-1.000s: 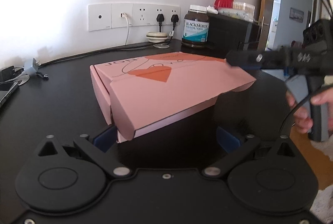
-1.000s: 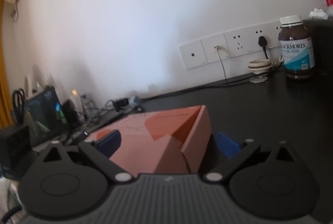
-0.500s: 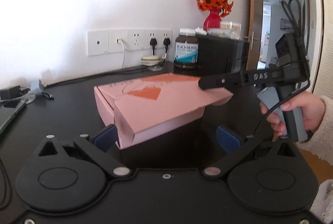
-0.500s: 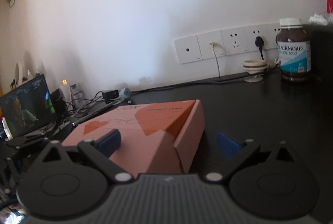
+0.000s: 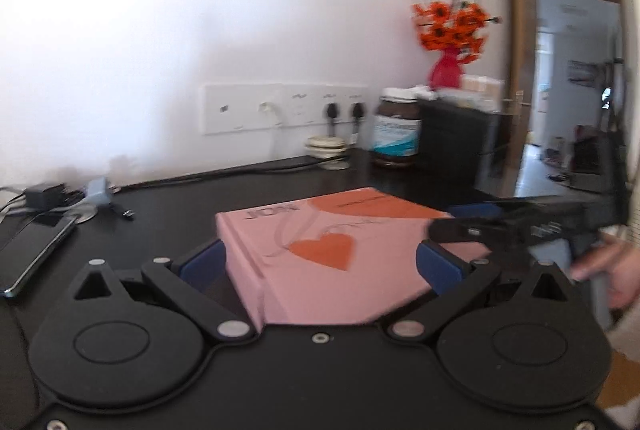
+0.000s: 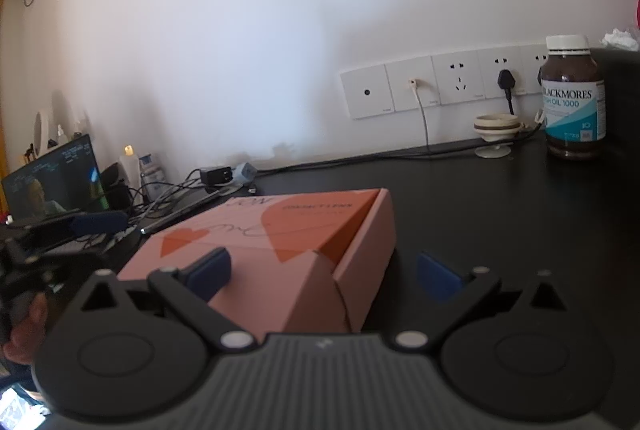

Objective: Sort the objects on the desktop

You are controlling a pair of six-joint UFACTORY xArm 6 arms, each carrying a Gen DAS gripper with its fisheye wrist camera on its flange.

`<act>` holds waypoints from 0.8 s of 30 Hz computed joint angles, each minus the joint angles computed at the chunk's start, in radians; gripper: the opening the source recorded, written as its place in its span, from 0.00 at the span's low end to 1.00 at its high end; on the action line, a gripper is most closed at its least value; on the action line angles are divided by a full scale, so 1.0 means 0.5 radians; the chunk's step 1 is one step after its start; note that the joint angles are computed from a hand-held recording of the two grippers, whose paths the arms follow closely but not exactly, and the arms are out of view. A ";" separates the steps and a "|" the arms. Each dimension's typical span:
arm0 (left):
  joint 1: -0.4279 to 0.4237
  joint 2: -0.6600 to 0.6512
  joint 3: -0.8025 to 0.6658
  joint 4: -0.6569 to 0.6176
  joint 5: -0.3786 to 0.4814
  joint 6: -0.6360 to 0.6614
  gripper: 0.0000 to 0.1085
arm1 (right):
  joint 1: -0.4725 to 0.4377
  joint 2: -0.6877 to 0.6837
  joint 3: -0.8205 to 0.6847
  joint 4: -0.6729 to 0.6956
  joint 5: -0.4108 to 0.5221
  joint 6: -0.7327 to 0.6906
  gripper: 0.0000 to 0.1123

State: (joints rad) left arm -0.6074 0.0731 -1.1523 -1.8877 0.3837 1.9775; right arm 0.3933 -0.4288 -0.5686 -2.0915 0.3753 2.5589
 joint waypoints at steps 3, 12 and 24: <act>0.013 0.093 -0.114 0.028 0.030 -0.187 0.95 | -0.002 0.004 -0.004 0.003 -0.001 -0.010 0.90; 0.097 0.348 -0.390 0.614 0.294 -0.854 0.95 | 0.037 0.006 0.007 0.084 0.084 -0.116 0.91; 0.157 0.486 -0.472 0.511 0.219 -0.876 0.95 | 0.074 0.010 0.018 0.160 0.153 -0.159 0.91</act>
